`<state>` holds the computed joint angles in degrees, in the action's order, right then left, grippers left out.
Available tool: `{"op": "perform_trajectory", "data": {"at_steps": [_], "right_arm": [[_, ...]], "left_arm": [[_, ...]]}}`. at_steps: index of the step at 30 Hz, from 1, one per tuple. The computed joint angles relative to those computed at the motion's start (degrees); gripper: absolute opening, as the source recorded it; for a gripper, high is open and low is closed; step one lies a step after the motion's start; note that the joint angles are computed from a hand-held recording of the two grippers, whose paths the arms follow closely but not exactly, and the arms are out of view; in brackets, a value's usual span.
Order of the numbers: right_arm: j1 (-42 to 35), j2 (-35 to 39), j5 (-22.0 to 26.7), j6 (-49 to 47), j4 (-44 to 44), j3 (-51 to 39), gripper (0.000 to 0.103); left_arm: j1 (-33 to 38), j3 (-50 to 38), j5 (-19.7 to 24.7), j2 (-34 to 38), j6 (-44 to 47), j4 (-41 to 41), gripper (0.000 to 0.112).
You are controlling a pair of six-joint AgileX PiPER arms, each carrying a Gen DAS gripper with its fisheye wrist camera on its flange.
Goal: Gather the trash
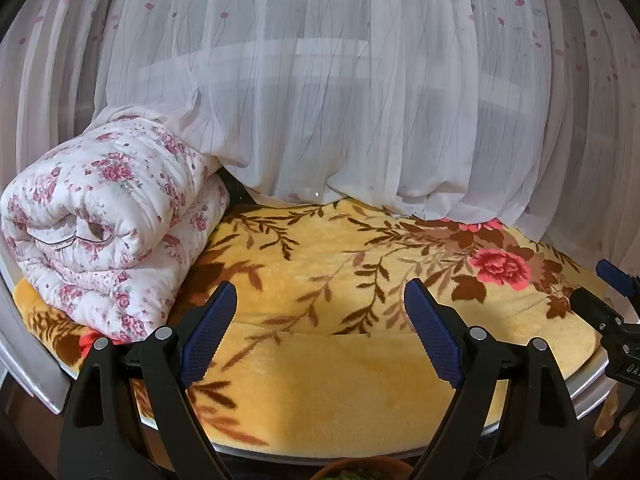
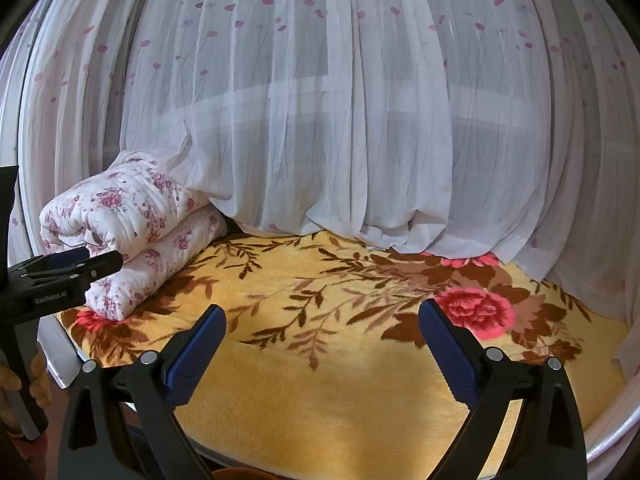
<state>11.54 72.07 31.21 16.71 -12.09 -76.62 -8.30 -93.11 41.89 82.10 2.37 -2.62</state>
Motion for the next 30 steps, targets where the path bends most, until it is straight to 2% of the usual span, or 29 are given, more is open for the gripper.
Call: {"op": "perform_trajectory", "data": {"at_steps": [30], "right_arm": [[0.1,-0.66,-0.01,0.65,-0.36,1.12,0.095]], "left_arm": [[-0.42,-2.5,1.16,1.04,-0.4,0.11,0.083]]}}
